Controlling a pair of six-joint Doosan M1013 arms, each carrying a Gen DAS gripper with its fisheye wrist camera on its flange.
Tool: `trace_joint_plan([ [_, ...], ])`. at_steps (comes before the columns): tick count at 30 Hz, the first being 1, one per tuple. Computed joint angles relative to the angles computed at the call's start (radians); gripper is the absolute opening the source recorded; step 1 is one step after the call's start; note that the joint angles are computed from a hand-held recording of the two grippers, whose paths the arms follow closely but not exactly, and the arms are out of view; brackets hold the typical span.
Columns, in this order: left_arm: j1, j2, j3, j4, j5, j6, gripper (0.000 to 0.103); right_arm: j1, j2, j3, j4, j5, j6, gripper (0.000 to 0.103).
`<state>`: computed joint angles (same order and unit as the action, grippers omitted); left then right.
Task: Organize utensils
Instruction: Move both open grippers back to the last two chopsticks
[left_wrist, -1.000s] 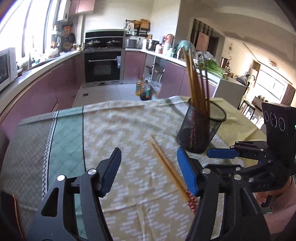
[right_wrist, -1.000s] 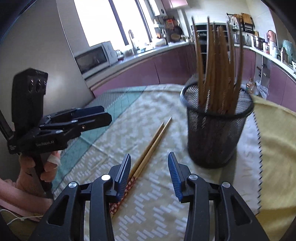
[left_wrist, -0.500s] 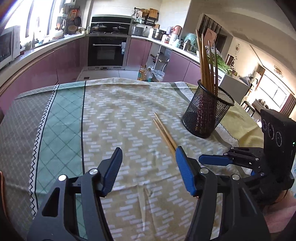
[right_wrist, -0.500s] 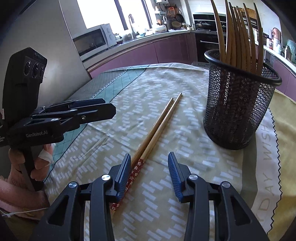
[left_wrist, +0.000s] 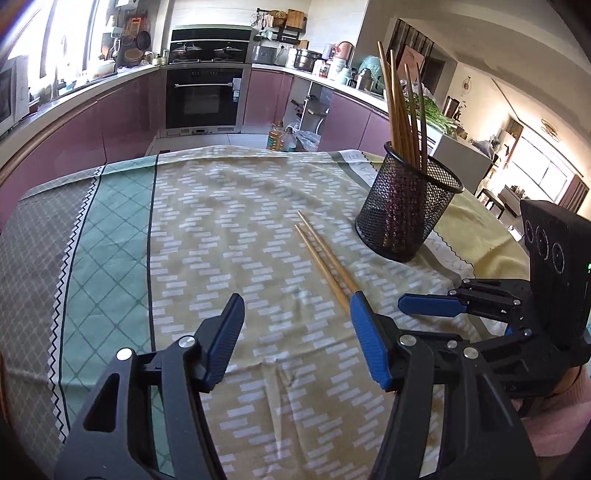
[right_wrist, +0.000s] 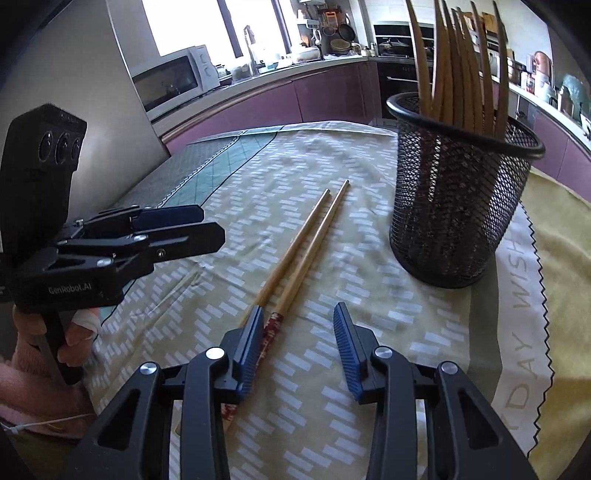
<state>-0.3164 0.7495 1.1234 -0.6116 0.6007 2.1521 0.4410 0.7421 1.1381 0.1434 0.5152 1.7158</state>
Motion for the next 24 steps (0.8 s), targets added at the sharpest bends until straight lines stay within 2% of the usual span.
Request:
trace_joint_plan([
  [7,-0.015,0.015,-0.022,0.028,0.033,0.018,0.058,-0.012,-0.004,0.009,0.043,-0.002,-0.014,0.032],
  [17,-0.040,0.055,-0.089,0.164,0.095,-0.056,0.051,-0.013,-0.004,0.011,0.050,-0.003,-0.028,0.032],
  [24,-0.046,0.061,-0.099,0.181,0.103,-0.057,0.050,-0.013,-0.003,0.009,0.051,-0.004,-0.028,0.031],
])
